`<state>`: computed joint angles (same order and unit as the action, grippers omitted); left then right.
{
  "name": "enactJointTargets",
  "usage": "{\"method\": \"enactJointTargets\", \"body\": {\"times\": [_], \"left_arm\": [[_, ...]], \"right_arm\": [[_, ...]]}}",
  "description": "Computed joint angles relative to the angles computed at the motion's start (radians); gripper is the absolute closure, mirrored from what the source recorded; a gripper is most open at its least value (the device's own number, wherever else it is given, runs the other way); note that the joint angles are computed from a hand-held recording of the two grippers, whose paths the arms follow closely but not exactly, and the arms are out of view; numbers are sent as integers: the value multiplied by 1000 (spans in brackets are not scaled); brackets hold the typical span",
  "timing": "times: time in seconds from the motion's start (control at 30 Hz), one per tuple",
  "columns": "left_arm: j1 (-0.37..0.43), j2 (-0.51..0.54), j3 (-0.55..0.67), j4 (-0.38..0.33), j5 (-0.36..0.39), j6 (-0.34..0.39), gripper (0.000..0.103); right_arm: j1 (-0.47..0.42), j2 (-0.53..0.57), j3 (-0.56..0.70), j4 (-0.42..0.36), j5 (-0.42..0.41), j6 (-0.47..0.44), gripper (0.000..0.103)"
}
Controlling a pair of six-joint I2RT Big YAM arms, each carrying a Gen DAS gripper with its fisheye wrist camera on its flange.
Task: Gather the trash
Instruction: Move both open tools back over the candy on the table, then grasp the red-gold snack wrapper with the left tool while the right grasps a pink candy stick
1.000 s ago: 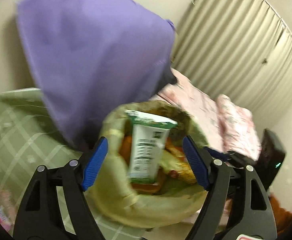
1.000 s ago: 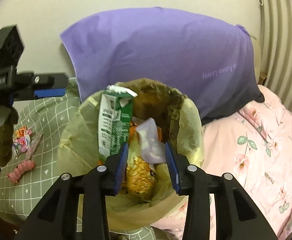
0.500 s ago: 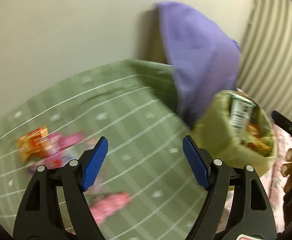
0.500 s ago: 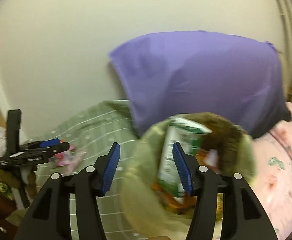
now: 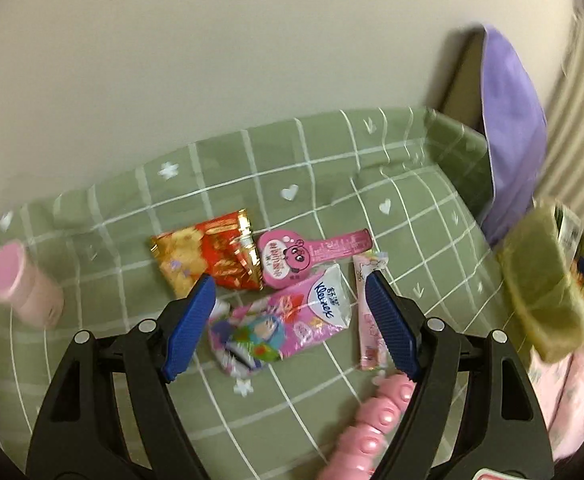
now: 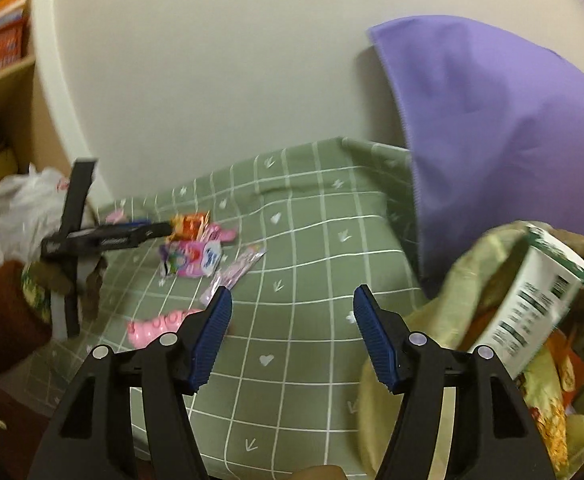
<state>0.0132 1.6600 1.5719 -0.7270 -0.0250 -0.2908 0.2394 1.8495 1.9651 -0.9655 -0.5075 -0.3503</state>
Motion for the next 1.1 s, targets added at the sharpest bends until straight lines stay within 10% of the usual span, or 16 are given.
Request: {"method": "enactJointTargets", "body": {"times": [0.47,0.87,1.1], "left_arm": [[17,-47,-128,-32,238,-89,30],[90,166,205,-157,81,154,30],[120,169,150,-141,148,25,30]], "right_arm": [[84,145,100,-26,141,-19,43],[114,199,164,-87,124,-46,43],[117,222,186,-136,142,-58,43]]}}
